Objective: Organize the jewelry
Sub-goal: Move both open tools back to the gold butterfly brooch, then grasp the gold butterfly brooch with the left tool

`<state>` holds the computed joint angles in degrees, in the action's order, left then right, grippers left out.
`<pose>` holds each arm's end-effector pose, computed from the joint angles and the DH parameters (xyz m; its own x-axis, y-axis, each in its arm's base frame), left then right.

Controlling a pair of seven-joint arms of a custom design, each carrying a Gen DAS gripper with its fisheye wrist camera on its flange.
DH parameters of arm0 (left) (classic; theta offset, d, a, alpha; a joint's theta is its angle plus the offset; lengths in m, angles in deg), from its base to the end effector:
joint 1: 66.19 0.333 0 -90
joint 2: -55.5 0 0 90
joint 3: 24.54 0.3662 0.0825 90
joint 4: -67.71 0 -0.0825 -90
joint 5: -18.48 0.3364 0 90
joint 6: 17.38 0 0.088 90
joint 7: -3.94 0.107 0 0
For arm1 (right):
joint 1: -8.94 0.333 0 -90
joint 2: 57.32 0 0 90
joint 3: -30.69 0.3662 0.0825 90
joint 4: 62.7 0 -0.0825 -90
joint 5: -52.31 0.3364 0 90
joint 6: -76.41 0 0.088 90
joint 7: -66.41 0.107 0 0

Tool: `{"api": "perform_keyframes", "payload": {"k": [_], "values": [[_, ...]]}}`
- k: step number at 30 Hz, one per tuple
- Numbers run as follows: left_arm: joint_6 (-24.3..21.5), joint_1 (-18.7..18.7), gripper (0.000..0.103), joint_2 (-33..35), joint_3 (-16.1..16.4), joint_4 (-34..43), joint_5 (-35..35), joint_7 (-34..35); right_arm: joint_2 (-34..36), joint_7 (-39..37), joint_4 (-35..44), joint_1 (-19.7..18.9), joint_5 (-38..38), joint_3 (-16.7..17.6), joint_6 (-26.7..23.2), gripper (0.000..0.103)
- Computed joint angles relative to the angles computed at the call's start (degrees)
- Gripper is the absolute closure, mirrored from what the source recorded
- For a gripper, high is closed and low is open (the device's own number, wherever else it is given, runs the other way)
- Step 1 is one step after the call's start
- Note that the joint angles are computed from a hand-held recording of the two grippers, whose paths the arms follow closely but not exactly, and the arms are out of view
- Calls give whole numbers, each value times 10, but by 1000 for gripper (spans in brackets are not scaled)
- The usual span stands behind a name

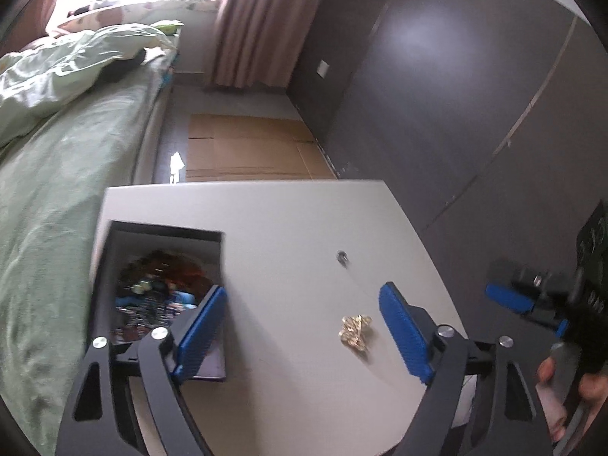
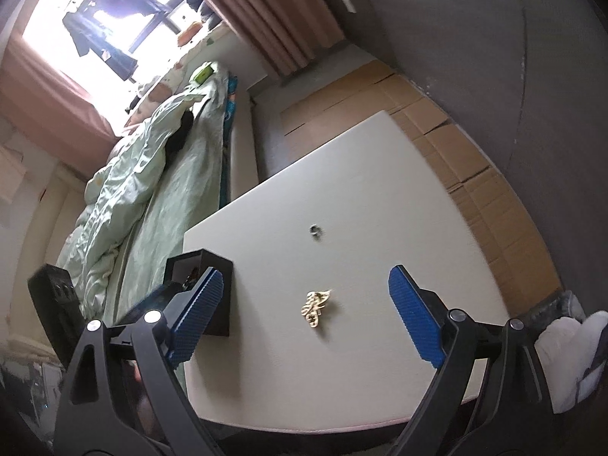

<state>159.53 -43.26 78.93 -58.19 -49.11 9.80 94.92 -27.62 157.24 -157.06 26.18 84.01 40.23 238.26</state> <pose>0.6266 -0.0583 0.4307 -0.0439 -0.9501 0.3087 -0.7884 -0.1569 -0.5948 0.6547 0.2724 0.4550 0.0744 -0.8557 -0.5120 -0.8721 0.1932 -0.4495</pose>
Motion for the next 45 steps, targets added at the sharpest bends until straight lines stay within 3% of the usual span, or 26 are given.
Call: {"api": "perform_keyframes", "payload": {"k": [12, 18, 21, 24, 29, 31, 37, 39, 41, 45], "values": [[-26, -123, 44, 49, 84, 43, 77, -21, -6, 1, -13, -12, 6, -8, 9, 14], [-40, -158, 50, 72, 110, 59, 104, -33, -5, 10, -15, -14, 0, -12, 11, 14], [-47, -189, 53, 84, 137, 71, 126, -45, -4, 10, -14, -17, 1, -11, 11, 14], [-61, -207, 60, 95, 153, 85, 141, -54, -1, 16, -10, -15, -6, -16, 8, 14], [-64, -230, 67, 105, 177, 93, 164, -68, 15, 63, 13, 16, -65, -57, -27, 14], [-65, -246, 77, 106, 196, 99, 176, -83, 25, 76, 26, 18, -81, -60, -43, 14], [-76, -198, 83, 110, 150, 103, 155, -65, 56, 83, 70, 28, -122, -57, -88, 14], [-66, -165, 93, 110, 115, 97, 137, -44, 62, 82, 77, 28, -125, -54, -94, 14], [-65, -169, 93, 102, 124, 95, 136, -44, 70, 82, 88, 29, -127, -52, -99, 14], [-66, -145, 93, 96, 108, 90, 115, -35, 89, 94, 116, 35, -134, -56, -111, 14]]}}
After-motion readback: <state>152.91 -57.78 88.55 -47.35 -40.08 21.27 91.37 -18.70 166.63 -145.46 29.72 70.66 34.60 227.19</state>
